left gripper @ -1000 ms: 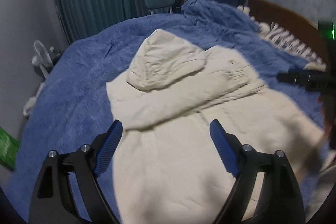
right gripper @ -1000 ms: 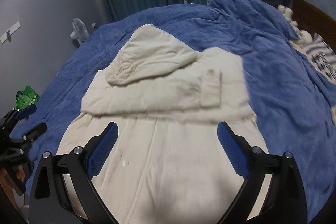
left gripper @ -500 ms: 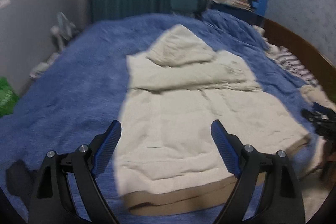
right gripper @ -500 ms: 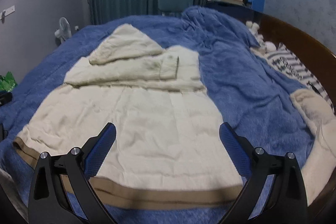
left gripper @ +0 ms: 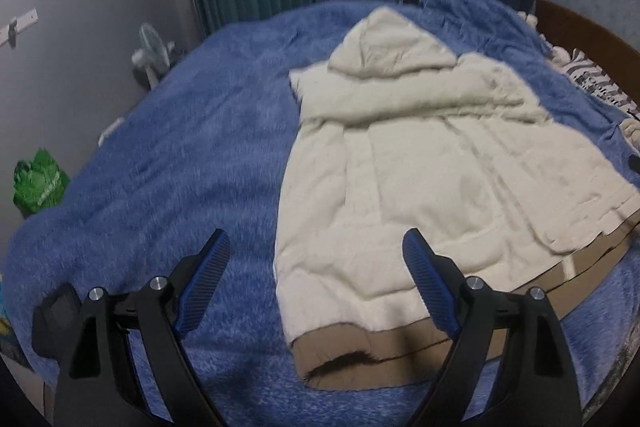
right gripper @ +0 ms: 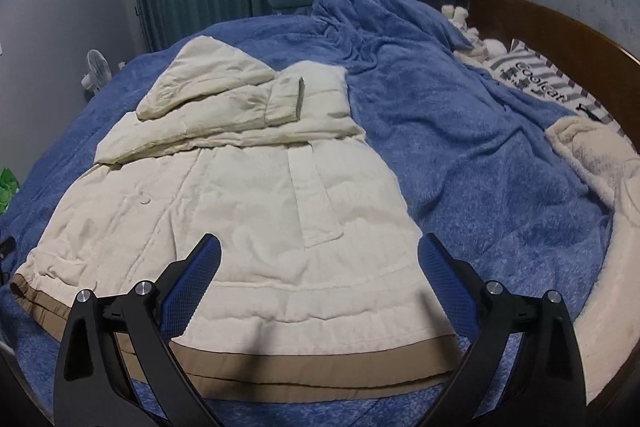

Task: Fold large clothes
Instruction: 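Move both open tools over the jacket toward the brown hem band, then grasp the brown hem band with the left tool while the right tool grasps it too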

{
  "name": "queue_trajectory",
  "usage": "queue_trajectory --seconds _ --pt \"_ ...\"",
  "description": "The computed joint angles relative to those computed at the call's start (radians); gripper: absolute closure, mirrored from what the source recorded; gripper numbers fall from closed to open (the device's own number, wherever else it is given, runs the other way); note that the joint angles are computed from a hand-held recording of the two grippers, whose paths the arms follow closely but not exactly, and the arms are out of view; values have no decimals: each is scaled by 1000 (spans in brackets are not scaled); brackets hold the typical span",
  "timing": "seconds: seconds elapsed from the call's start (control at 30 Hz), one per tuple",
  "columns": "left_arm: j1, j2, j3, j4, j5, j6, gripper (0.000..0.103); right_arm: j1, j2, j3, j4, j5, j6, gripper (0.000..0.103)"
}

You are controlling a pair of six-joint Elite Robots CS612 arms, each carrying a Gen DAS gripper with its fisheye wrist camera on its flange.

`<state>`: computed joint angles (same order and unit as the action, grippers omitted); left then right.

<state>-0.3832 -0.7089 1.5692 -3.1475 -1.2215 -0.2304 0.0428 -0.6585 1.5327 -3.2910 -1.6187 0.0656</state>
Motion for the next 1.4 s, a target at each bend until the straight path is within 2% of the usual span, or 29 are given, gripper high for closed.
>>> queue_trajectory --seconds 0.2,0.27,0.5,0.6,0.7,0.77,0.83,1.07,1.13,1.23,1.3,1.33,1.4 --pt "7 15 -11 32 2 -17 19 2 8 -2 3 -11 -39 8" --pt "8 16 -10 17 -3 -11 19 1 10 -5 11 -11 -46 8" --pt "5 21 -20 32 11 10 19 -14 8 -1 14 49 -63 8" --pt "23 12 -13 31 -55 -24 20 -28 2 9 -11 60 -45 8" --pt "36 5 -6 28 -83 -51 20 -49 -7 20 -10 82 13 8" --pt "46 0 -1 29 -110 -71 20 -68 -14 29 5 125 73 8" --pt "59 -1 -3 42 -154 -99 20 -80 -18 33 19 157 97 8" --pt "80 11 -28 129 -300 -151 20 -85 -19 22 62 152 72 10" --pt "80 15 -29 126 -310 -158 21 -84 -17 19 67 142 70 13" --pt "83 22 -39 142 -318 -154 28 -80 -13 11 74 138 42 19" --pt "86 28 -51 176 -335 -147 43 -77 -11 4 101 123 30 33" --pt "86 30 -57 195 -338 -138 45 -76 -11 -1 121 112 27 40" --pt "85 32 -61 216 -332 -114 46 -83 -11 -6 164 121 36 45"
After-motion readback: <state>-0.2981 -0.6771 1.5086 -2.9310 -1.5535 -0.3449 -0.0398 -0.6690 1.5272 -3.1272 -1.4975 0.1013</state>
